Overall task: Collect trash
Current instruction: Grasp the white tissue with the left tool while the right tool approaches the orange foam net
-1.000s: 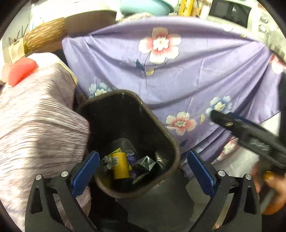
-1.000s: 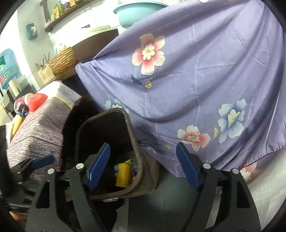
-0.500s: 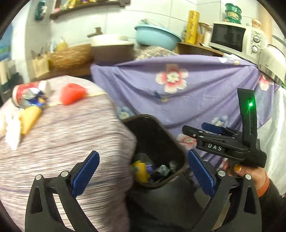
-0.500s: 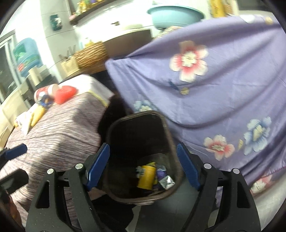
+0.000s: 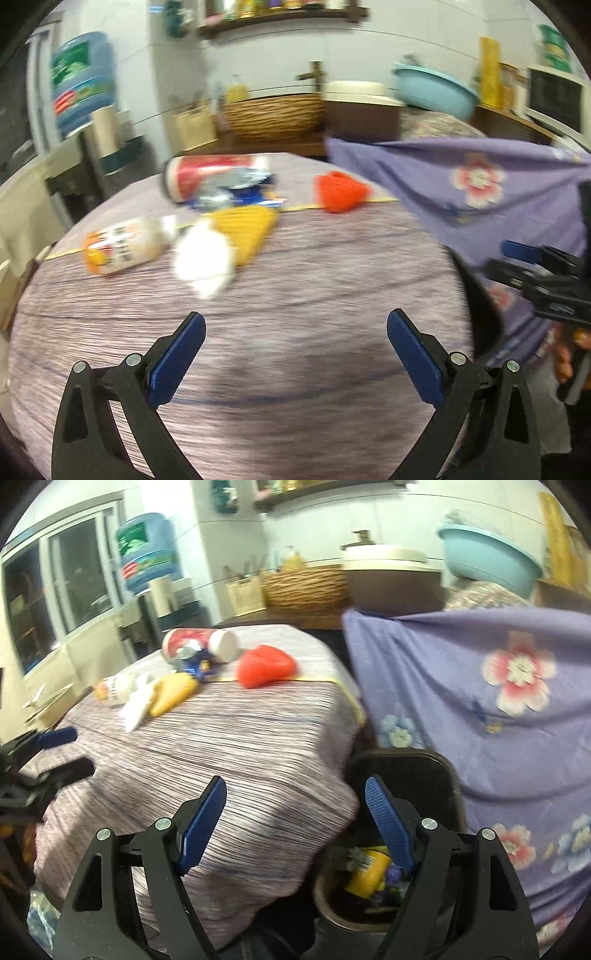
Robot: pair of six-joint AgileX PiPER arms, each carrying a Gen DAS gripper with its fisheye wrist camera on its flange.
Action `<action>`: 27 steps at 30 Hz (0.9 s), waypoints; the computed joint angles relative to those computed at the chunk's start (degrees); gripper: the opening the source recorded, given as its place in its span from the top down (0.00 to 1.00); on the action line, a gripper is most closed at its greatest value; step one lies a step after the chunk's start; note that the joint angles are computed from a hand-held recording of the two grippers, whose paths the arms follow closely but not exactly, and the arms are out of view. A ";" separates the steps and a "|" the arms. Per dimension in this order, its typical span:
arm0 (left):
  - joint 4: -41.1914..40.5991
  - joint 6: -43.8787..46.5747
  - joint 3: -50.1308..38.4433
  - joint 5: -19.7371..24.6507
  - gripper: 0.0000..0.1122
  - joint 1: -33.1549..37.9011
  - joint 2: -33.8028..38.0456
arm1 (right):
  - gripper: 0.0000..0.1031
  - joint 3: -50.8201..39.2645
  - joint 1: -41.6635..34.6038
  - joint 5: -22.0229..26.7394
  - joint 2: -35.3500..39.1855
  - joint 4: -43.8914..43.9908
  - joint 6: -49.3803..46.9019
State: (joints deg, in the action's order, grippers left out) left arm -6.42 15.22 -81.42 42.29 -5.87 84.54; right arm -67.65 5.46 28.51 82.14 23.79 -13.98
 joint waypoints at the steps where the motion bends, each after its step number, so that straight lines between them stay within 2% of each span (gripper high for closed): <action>1: -0.86 1.08 -0.94 0.52 0.13 1.81 0.72 | 0.25 -0.85 0.66 0.28 0.49 -0.19 0.14; 4: -4.53 4.39 -5.98 2.80 0.13 6.74 4.93 | 0.25 -5.13 3.37 1.56 2.92 -3.20 1.90; 7: -4.09 4.67 -12.70 5.75 0.13 8.66 10.12 | 0.25 -10.58 6.99 2.79 6.04 -8.04 4.83; 14: -0.15 4.95 -28.70 11.85 0.13 8.12 22.94 | 0.25 -21.88 10.46 6.65 13.45 -13.81 8.98; 17: 1.13 5.36 -32.31 13.24 0.13 7.52 26.06 | 0.25 -26.98 10.14 9.44 16.73 -12.60 8.32; 20: 2.13 5.55 -35.71 14.63 0.15 7.05 28.93 | 0.25 -31.54 10.67 11.03 19.87 -15.81 9.71; 21: 2.09 5.60 -36.65 15.37 0.18 7.11 29.72 | 0.25 -34.17 10.62 12.33 21.62 -16.17 9.86; 23: 0.37 6.31 -39.32 18.38 0.47 7.97 31.44 | 0.25 -38.14 9.95 14.38 24.27 -15.00 9.28; 25: -1.39 6.56 -39.38 19.24 0.54 8.92 31.57 | 0.25 -42.93 9.29 16.74 27.47 -14.25 9.37; 27: -2.92 7.18 -37.48 18.49 0.67 9.95 30.26 | 0.25 -46.75 9.22 18.45 30.16 -15.11 10.25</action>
State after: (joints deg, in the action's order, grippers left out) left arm -9.35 22.40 -118.90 60.78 4.08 114.80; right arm -114.39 14.68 46.96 112.31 8.68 -3.72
